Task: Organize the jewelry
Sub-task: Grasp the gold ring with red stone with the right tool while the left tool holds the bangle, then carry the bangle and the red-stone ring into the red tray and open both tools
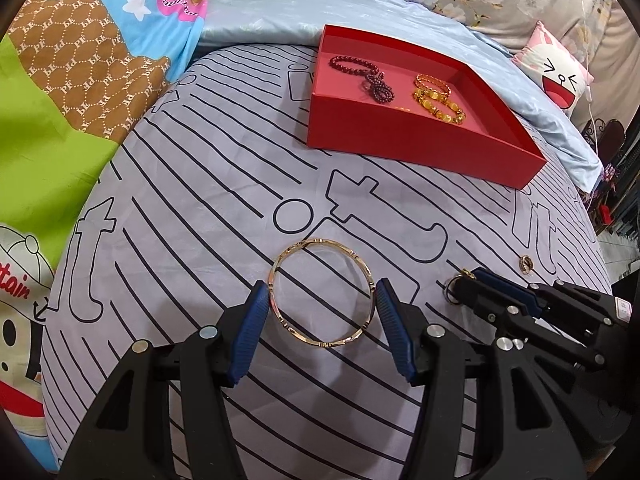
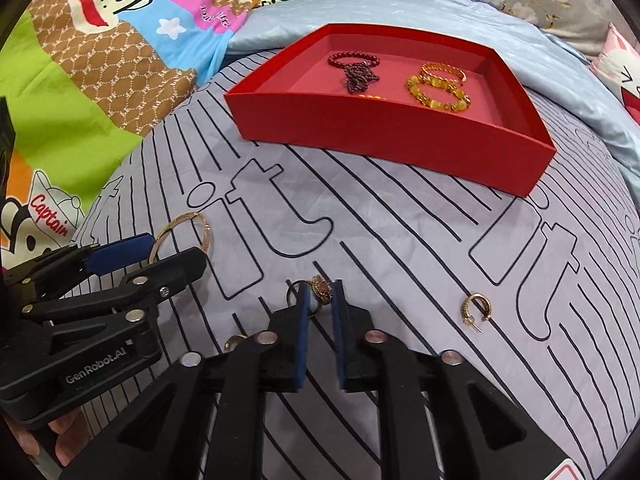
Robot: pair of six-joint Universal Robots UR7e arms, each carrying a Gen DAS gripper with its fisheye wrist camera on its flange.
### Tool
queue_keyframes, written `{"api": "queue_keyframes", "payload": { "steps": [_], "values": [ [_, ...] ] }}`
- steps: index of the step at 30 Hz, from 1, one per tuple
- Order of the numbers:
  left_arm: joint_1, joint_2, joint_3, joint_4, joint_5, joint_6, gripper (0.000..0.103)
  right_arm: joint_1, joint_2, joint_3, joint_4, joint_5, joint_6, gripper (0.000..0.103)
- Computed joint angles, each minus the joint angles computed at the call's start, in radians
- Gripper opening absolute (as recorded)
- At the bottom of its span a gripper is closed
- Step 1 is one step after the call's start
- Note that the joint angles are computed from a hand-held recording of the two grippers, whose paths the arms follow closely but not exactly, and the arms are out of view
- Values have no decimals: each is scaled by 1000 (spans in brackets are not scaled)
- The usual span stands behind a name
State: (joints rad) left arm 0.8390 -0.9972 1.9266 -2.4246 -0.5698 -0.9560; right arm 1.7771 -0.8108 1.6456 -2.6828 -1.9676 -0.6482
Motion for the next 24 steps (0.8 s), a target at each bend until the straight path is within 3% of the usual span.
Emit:
{"api": "queue_keyframes", "payload": {
  "steps": [15, 24],
  "values": [
    [-19, 25, -54, -44, 31, 82, 53, -3, -46, -37, 2, 51, 38, 9],
    [-2, 107, -205, -243, 73, 353, 53, -5, 7, -232, 49, 103, 89, 9]
  ]
}}
